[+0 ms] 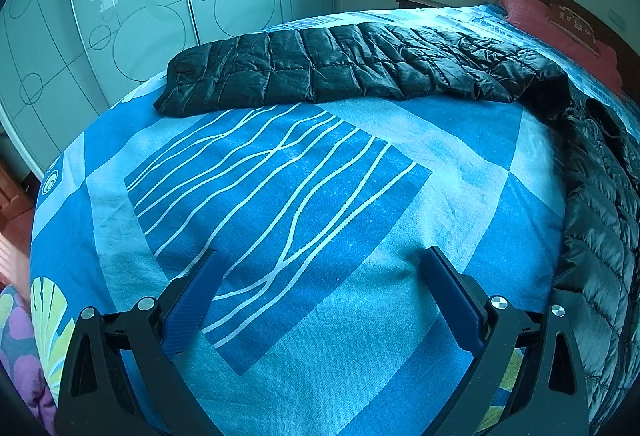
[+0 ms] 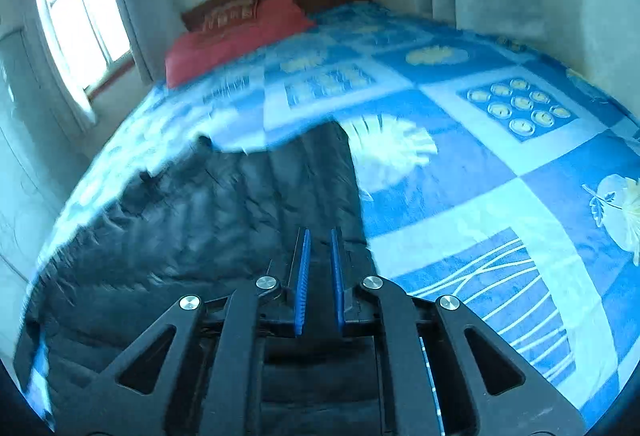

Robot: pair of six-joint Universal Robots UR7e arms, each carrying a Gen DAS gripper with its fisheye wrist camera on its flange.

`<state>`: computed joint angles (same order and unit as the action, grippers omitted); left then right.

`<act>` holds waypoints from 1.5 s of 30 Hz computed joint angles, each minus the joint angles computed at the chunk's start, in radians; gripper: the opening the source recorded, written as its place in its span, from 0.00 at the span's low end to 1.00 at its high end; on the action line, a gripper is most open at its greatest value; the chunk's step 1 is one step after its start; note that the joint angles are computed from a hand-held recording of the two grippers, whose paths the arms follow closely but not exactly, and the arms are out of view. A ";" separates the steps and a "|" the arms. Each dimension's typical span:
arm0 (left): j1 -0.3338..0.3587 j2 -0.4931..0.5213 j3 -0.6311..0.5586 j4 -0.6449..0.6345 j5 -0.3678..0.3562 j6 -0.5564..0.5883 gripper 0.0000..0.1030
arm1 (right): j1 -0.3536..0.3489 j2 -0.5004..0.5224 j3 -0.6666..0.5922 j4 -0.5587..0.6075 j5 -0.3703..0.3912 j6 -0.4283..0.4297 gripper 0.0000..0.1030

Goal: Fold large clothes

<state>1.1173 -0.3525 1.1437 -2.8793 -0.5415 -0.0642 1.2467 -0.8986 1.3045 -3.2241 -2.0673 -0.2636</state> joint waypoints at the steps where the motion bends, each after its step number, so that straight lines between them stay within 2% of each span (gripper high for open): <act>1: 0.000 0.000 -0.001 0.002 0.001 -0.001 0.96 | -0.004 0.015 -0.015 0.028 -0.022 -0.015 0.10; 3: 0.000 0.002 -0.004 0.005 0.002 -0.001 0.96 | -0.021 0.041 -0.041 0.072 -0.022 -0.019 0.10; 7: 0.000 0.001 -0.003 0.005 0.001 -0.002 0.96 | -0.017 0.014 -0.044 0.116 0.009 0.032 0.11; 10: -0.001 0.002 -0.004 0.006 0.003 -0.002 0.96 | -0.004 0.023 -0.070 0.062 0.014 -0.009 0.11; 12: 0.000 0.001 -0.001 0.006 0.001 -0.004 0.96 | -0.007 0.046 -0.107 0.069 0.007 -0.028 0.11; 15: 0.000 0.000 -0.002 0.005 -0.002 -0.003 0.96 | -0.036 0.080 -0.180 0.222 0.007 0.022 0.12; 18: 0.001 0.000 -0.002 0.002 -0.005 -0.003 0.96 | -0.032 0.063 -0.197 0.288 0.011 0.050 0.11; 21: 0.000 0.001 -0.002 0.005 -0.001 -0.005 0.96 | -0.007 0.050 -0.196 0.221 -0.006 0.037 0.12; 23: 0.000 0.002 -0.003 0.005 0.000 -0.003 0.96 | 0.007 0.061 -0.217 0.168 -0.001 0.001 0.19; 25: 0.000 0.002 -0.002 0.004 0.000 -0.003 0.96 | 0.011 0.084 -0.264 0.177 0.029 -0.023 0.26; 28: -0.001 0.002 -0.002 0.003 0.001 -0.002 0.96 | 0.011 0.156 -0.391 0.270 -0.002 -0.045 0.26; 30: 0.000 0.002 -0.003 0.002 0.000 -0.001 0.96 | 0.002 0.213 -0.485 0.371 -0.058 -0.013 0.26; 32: -0.001 0.002 -0.003 0.004 0.001 -0.002 0.96 | -0.016 0.245 -0.530 0.429 -0.055 0.004 0.27; 36: -0.001 0.002 -0.002 0.002 0.000 -0.003 0.96 | 0.010 0.224 -0.468 0.337 -0.103 -0.015 0.28; 38: 0.000 0.002 -0.002 0.000 -0.001 -0.002 0.96 | 0.028 0.184 -0.348 0.194 -0.090 -0.054 0.30; 40: 0.000 0.002 -0.002 0.000 -0.002 -0.001 0.96 | 0.032 0.160 -0.266 0.133 -0.067 -0.046 0.37; 42: 0.000 0.002 -0.002 0.001 -0.002 -0.002 0.96 | 0.030 0.178 -0.265 0.160 -0.083 -0.056 0.41; 45: 0.000 0.001 -0.001 0.003 -0.002 -0.003 0.96 | 0.048 0.241 -0.343 0.159 -0.177 -0.133 0.44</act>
<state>1.1177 -0.3517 1.1423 -2.8766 -0.5438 -0.0672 1.2951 -0.6572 0.9614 -3.0654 -2.2444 -0.3961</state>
